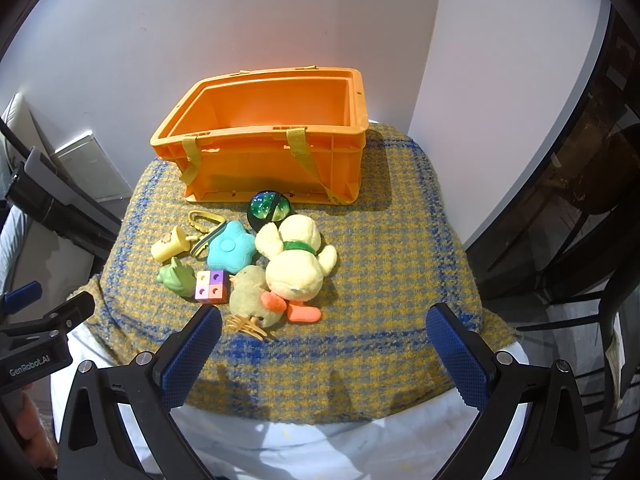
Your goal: Organize objects
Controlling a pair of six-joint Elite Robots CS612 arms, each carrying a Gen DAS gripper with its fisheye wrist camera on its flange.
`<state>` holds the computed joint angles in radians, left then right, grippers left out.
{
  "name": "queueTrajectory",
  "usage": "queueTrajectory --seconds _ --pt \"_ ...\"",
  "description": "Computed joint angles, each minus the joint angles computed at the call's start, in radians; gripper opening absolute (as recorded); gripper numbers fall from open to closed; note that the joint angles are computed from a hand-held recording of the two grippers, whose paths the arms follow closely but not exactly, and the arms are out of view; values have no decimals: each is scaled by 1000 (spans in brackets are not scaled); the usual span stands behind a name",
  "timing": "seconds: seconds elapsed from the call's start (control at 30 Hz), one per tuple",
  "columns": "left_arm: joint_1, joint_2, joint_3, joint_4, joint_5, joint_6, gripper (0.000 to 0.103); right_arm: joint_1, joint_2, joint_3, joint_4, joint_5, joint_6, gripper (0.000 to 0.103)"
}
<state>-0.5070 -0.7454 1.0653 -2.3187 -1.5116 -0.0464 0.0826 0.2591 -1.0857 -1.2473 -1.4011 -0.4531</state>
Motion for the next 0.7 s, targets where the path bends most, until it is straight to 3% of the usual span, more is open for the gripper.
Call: queueTrajectory --seconds 0.7 --pt "-1 -2 6 5 4 -27 103 -3 -2 3 4 15 -31 102"
